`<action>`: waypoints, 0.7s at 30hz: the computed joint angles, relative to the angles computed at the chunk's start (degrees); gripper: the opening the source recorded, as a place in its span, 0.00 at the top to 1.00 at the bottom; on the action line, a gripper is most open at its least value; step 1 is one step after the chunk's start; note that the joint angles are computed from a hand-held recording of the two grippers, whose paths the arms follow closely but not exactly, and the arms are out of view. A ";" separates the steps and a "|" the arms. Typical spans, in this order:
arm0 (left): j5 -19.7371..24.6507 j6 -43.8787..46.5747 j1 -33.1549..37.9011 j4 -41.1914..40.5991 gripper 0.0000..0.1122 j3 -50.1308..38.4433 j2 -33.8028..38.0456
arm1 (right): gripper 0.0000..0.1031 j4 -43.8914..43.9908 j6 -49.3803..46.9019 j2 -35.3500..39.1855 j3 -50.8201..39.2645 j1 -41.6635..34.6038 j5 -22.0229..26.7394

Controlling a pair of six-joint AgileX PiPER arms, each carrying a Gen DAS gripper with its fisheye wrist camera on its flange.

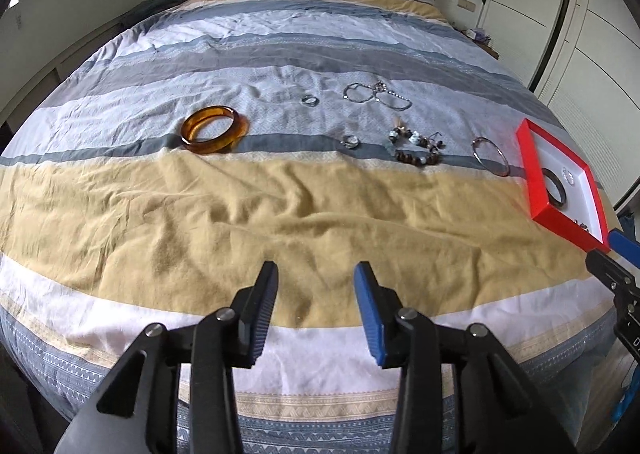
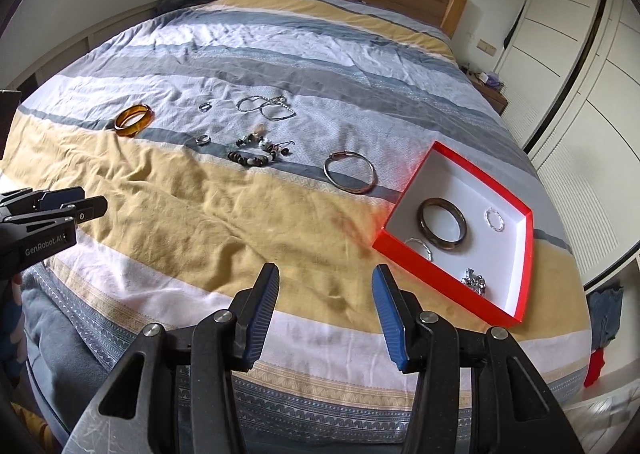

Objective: Organize jewelry
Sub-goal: 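Withdraw both open tools from the box toward the remaining jewelry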

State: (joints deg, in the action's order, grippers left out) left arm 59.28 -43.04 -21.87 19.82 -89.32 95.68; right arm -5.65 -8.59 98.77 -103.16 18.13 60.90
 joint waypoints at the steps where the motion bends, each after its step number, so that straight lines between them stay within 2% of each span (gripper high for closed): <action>1: -0.46 -0.16 0.50 0.19 0.66 0.55 -0.28 | 0.53 -0.21 0.16 0.29 -0.24 0.25 0.08; 12: -4.66 2.11 6.66 -1.83 0.66 5.38 -2.24 | 0.53 -0.66 1.47 2.99 -2.83 2.84 1.17; 21: -7.14 7.42 14.34 -6.46 0.66 6.45 -1.14 | 0.53 8.07 0.48 6.77 -6.31 -0.44 -1.30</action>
State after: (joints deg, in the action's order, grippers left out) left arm 52.15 -35.62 -7.53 13.36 -82.88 94.53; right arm 2.42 -8.11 105.55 -109.47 17.68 59.59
